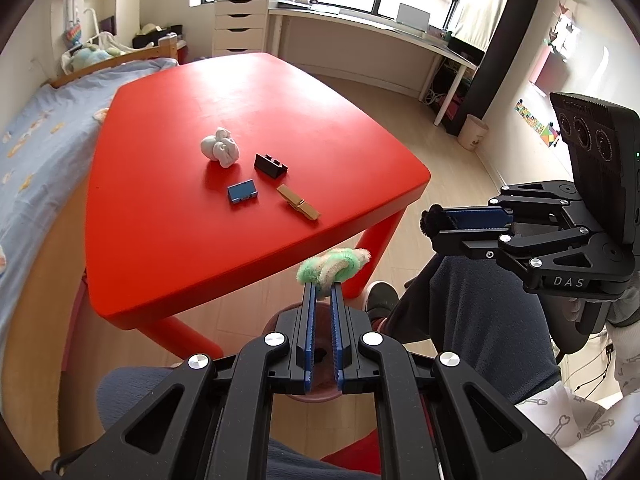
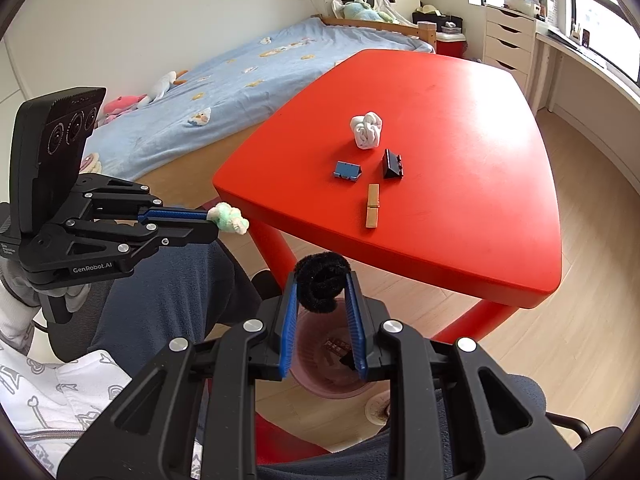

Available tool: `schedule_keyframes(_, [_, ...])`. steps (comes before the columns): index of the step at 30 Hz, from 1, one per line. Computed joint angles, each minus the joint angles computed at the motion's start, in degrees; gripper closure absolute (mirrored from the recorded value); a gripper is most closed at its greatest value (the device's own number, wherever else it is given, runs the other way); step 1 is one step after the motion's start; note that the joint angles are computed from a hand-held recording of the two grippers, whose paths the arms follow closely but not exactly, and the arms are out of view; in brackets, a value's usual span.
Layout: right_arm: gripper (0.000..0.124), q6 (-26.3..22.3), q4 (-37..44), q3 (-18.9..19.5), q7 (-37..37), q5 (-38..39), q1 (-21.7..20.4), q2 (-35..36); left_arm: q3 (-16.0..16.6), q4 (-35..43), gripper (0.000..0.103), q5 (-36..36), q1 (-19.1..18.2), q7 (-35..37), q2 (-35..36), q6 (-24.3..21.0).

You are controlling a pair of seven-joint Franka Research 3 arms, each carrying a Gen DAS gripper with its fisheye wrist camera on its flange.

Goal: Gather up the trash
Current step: 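Carry both held items down to the pink bin and open both tools, then raise both open tools from the bin back over the table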

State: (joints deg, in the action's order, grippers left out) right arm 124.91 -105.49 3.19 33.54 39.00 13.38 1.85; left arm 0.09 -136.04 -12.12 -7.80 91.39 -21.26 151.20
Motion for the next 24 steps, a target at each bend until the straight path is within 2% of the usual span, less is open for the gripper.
schedule_keyframes(8, [0.098,-1.4,0.6,0.0,-0.2,0.7,-0.3,0.6,0.6,0.1,0.093,-1.8,-0.7,1.9,0.1,-0.5])
schedule_keyframes(9, [0.095,-1.9,0.8,-0.1,-0.3,0.7,-0.4,0.7,0.7,0.2,0.090,-2.0,-0.7,2.1,0.1,-0.4])
schedule_keyframes(10, [0.078,-1.9,0.9,-0.1,-0.3,0.8,-0.5,0.9,0.6,0.2,0.088,-1.9,-0.6,2.0,0.2,-0.6])
schedule_keyframes(11, [0.062,-1.6,0.8,-0.1,-0.4,1.1,-0.5,0.8,0.4,0.3,0.073,-1.6,-0.2,1.8,0.4,-0.5])
schedule_keyframes(12, [0.057,-1.2,0.6,-0.1,-0.4,1.4,-0.6,0.8,0.1,0.1,0.050,-1.2,0.2,1.2,0.3,-0.1])
schedule_keyframes(13, [0.050,-0.8,0.5,-0.1,-0.2,1.5,-0.6,0.7,-0.1,-0.3,0.034,-1.0,0.4,0.6,0.2,0.6])
schedule_keyframes(14, [0.039,-0.2,0.4,-0.1,0.0,1.5,-0.6,0.7,-0.3,-0.5,0.025,-0.6,0.7,0.0,0.1,1.0])
schedule_keyframes(15, [0.034,0.6,0.1,-0.1,0.2,1.5,-0.6,0.6,-0.8,-0.8,0.013,0.3,1.3,-1.3,-0.1,1.8])
schedule_keyframes(19, [0.025,2.1,-0.1,-0.1,1.3,1.3,-0.6,0.8,-1.3,-1.0,0.008,2.9,2.5,-4.9,-0.2,2.0])
schedule_keyframes(24, [0.024,1.4,0.4,-0.1,2.3,1.0,-0.7,1.3,-0.8,-0.8,0.008,4.0,2.5,-6.5,0.0,1.6])
